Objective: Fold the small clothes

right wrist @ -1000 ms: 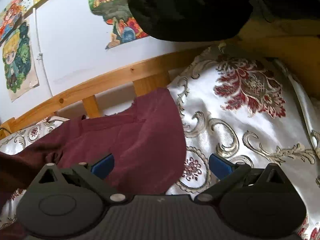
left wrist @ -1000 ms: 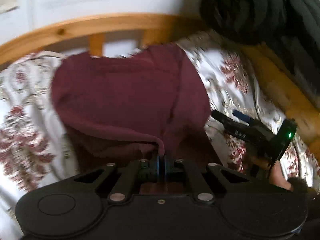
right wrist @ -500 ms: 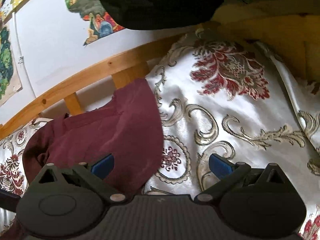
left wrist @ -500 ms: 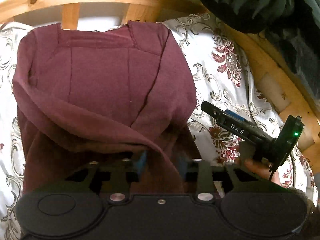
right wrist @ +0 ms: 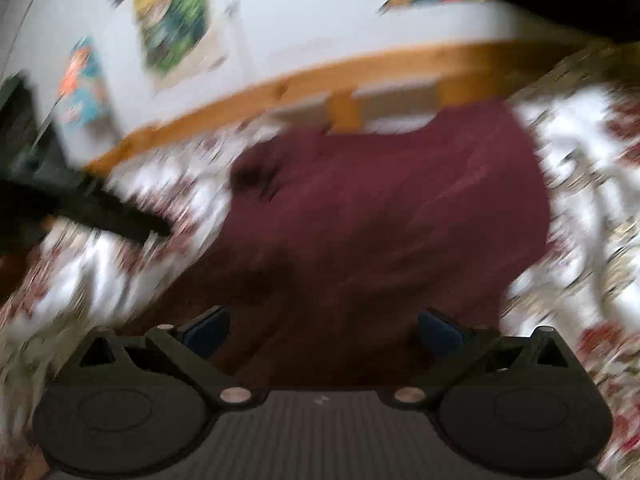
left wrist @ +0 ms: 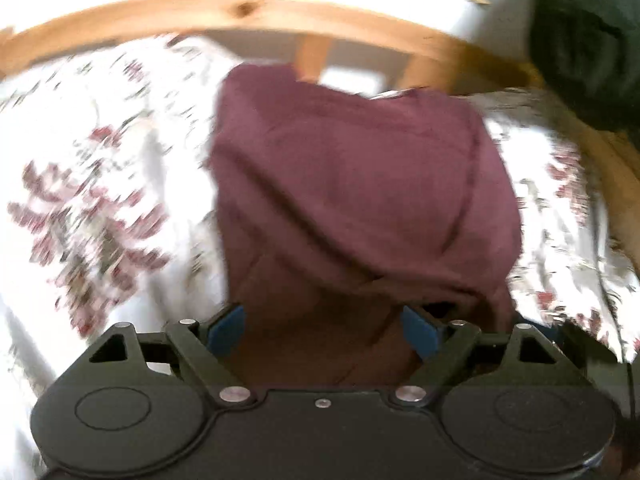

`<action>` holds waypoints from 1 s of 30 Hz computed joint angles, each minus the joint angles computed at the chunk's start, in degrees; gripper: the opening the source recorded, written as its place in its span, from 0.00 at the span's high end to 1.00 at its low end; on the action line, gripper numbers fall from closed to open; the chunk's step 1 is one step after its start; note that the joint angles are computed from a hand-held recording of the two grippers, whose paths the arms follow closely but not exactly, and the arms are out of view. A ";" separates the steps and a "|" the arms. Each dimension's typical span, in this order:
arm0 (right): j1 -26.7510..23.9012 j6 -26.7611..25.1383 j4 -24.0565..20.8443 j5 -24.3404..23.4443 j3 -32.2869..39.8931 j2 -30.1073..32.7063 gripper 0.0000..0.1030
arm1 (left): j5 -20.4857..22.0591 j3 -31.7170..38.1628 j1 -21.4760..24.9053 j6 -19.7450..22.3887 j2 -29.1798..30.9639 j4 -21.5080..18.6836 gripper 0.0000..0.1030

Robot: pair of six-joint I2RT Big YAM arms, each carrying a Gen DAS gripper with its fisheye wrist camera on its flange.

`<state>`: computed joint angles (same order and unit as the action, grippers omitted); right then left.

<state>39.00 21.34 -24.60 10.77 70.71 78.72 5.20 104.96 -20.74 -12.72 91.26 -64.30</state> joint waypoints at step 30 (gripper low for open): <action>-18.34 24.52 5.40 -31.90 -5.81 -5.12 0.87 | 0.08 -2.57 2.96 -4.12 -0.29 -0.62 0.16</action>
